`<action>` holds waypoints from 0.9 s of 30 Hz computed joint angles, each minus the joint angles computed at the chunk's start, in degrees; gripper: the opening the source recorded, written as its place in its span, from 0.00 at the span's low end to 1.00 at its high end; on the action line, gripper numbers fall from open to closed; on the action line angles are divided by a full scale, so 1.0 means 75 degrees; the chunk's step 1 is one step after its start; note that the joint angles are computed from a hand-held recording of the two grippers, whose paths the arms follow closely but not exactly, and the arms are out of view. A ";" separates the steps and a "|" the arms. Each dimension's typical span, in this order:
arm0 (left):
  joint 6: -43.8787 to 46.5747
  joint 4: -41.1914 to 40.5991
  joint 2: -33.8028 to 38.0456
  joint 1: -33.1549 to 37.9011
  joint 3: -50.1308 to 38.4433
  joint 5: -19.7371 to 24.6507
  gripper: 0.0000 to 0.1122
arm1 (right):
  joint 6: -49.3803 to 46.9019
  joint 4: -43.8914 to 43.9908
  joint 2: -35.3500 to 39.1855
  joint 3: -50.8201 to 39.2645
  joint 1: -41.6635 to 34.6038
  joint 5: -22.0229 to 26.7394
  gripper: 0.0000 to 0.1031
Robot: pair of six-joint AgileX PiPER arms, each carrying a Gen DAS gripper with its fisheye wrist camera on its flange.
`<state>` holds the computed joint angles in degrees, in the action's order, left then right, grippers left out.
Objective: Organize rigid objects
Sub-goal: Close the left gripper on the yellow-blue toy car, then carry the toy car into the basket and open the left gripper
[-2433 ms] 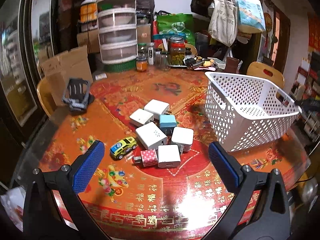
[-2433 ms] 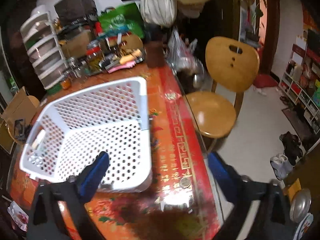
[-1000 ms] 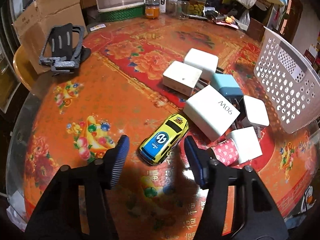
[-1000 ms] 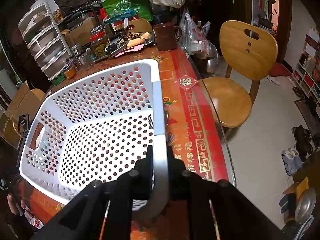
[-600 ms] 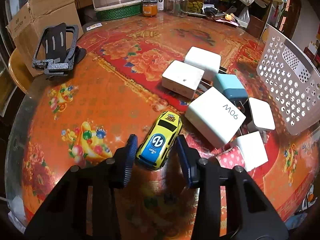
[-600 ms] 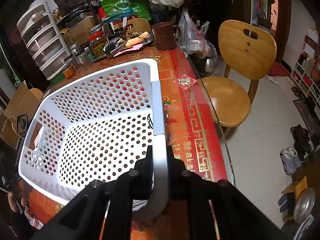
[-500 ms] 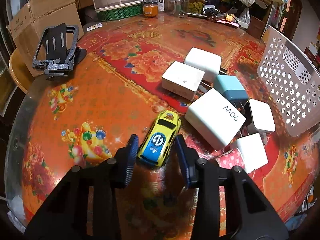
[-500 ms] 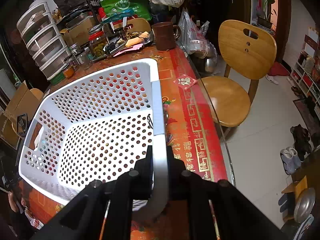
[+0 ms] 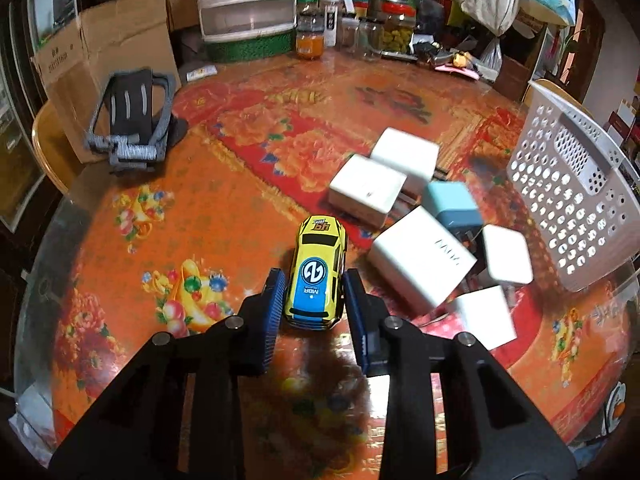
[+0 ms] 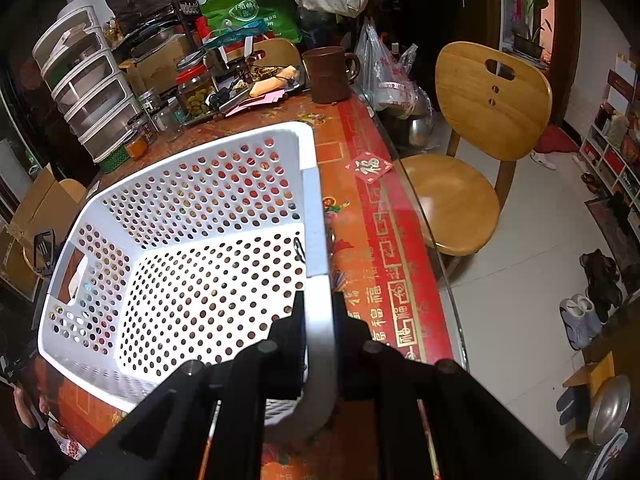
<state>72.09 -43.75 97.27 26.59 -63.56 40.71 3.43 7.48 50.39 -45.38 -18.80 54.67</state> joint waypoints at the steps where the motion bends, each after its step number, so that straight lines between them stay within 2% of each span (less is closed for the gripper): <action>1: -0.0021 -0.0019 -0.0150 -0.0015 0.0021 0.0081 0.25 | -0.0031 0.0008 -0.0001 0.0002 -0.0019 0.0001 0.09; 8: -0.0875 0.0306 -0.1317 -0.0977 -0.0385 0.0729 0.25 | -0.0162 0.0112 0.0063 0.0016 -0.0092 -0.0011 0.09; 13: -0.1904 0.0937 -0.1368 -0.2336 -0.1473 0.1221 0.25 | -0.0335 0.0274 0.0119 0.0087 -0.0189 -0.0063 0.09; 18: -0.2705 0.1666 -0.0835 -0.3793 -0.2753 0.1688 0.25 | -0.0490 0.0388 0.0141 0.0085 -0.0279 -0.0042 0.09; 22: -0.3568 0.2529 -0.0197 -0.4956 -0.3662 0.1742 0.25 | -0.0507 0.0392 0.0146 0.0078 -0.0279 -0.0034 0.09; 27: -0.3975 0.3050 0.0385 -0.5767 -0.4233 0.1892 0.25 | -0.0567 0.0435 0.0171 0.0076 -0.0301 -0.0045 0.09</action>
<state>42.27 -20.88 100.16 -16.67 -95.31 54.91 -0.82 10.74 51.68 -44.80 -21.06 54.33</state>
